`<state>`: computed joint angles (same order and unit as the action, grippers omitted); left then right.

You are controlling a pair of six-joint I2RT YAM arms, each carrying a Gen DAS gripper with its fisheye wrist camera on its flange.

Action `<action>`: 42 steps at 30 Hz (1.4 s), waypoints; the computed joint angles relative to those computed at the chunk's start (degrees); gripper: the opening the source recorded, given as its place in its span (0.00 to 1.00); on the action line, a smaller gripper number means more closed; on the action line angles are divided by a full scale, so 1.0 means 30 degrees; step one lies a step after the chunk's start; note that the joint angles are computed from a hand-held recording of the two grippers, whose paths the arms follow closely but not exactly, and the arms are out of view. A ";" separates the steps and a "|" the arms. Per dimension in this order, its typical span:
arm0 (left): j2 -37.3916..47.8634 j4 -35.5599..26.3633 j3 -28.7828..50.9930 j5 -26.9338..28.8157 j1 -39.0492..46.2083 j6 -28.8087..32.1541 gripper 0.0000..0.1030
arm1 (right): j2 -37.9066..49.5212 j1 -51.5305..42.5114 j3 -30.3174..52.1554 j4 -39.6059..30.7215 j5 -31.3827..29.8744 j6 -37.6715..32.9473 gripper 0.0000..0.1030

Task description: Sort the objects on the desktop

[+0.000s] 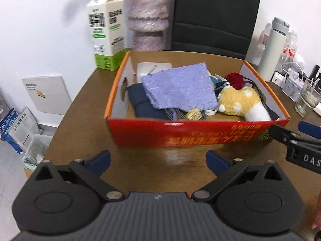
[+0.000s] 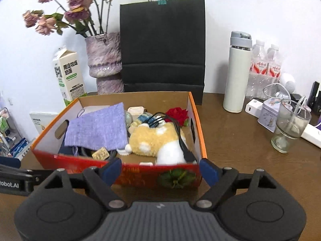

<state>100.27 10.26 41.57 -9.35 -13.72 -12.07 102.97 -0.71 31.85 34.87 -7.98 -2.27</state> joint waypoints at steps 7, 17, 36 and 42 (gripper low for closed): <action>0.0905 0.6311 -0.4216 -0.0099 -0.0541 0.0589 1.00 | 0.2078 -0.0105 -0.2984 0.5483 -0.0356 -0.0467 0.85; 0.3442 0.9639 -0.5460 -0.0325 -0.0907 -0.0217 1.00 | 0.4873 -0.0213 -0.2979 0.6935 -0.0201 -0.0613 0.85; 0.4895 1.5226 -0.8424 -0.3022 -0.2808 -0.1157 1.00 | 0.5548 0.0738 -0.5942 1.0126 0.0613 -0.0469 1.00; 0.4557 1.6312 -0.9940 -0.3271 -0.3643 -0.1391 1.00 | 0.5880 0.1822 -0.8517 1.3050 0.0886 -0.0222 1.00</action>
<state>113.94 59.19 11.75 -19.16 -24.65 -16.25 120.61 4.75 6.30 74.02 -5.32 -2.94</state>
